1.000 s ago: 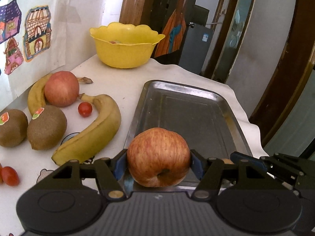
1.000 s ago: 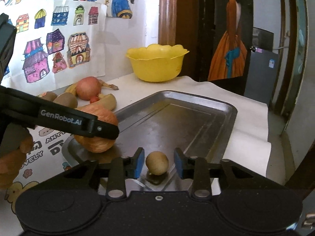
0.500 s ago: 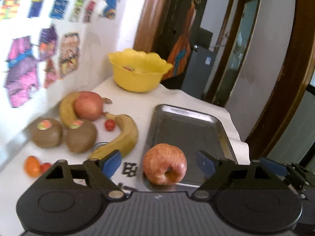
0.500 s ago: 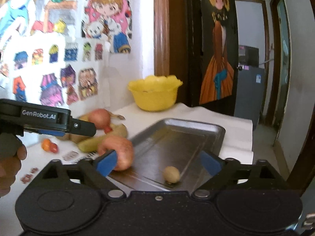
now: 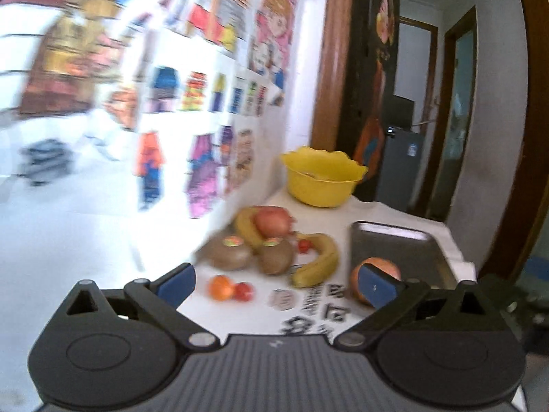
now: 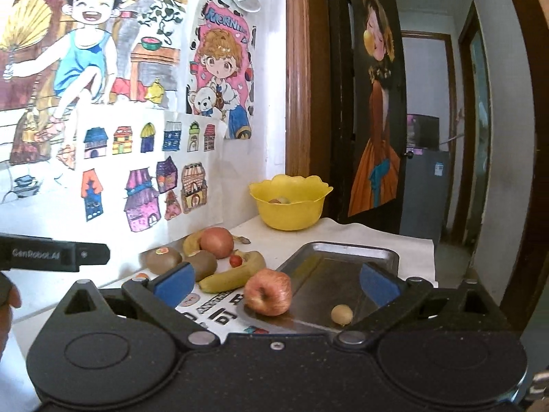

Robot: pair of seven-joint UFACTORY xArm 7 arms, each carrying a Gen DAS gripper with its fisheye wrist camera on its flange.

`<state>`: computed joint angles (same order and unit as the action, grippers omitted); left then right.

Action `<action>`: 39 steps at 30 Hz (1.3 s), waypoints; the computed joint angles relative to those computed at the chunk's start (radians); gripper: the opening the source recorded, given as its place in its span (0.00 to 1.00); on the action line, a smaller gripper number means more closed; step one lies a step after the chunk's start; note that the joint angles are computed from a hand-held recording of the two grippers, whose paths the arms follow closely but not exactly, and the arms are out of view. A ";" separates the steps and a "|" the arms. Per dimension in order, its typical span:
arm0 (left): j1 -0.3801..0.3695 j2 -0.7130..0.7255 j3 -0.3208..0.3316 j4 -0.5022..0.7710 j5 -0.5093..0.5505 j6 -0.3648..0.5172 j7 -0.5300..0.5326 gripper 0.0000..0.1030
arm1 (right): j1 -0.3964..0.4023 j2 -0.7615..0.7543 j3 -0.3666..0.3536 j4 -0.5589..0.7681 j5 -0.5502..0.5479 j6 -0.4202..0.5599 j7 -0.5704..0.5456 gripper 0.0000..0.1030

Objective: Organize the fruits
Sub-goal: 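Lift both open tools away from the tray toward the fruit pile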

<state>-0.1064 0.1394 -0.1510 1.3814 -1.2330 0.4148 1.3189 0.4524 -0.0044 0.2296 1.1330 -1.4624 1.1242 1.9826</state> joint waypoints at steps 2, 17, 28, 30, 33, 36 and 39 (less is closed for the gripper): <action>0.016 -0.020 0.014 -0.020 -0.002 0.003 0.019 0.99 | 0.020 0.023 0.015 0.029 0.017 0.027 -0.010 0.99; 0.069 -0.142 0.116 -0.160 -0.003 0.043 0.119 0.99 | 0.181 0.186 -0.024 0.231 0.123 0.041 -0.076 0.99; 0.058 -0.129 0.131 -0.175 0.057 0.050 0.070 0.99 | 0.164 0.161 -0.059 0.179 0.137 -0.095 -0.073 0.99; 0.057 -0.108 0.123 -0.163 0.098 0.041 0.042 0.99 | 0.146 0.140 -0.061 0.168 0.116 -0.128 -0.093 0.99; 0.061 -0.072 0.109 -0.133 0.144 0.036 0.012 0.99 | 0.115 0.097 -0.062 0.170 0.062 -0.165 -0.154 0.99; 0.065 -0.036 0.087 -0.089 0.175 0.026 0.003 0.99 | 0.045 0.048 -0.076 0.193 0.037 -0.300 -0.249 0.99; 0.071 0.001 0.060 -0.040 0.184 0.012 0.021 1.00 | -0.047 0.046 -0.103 0.264 0.122 -0.512 -0.410 0.99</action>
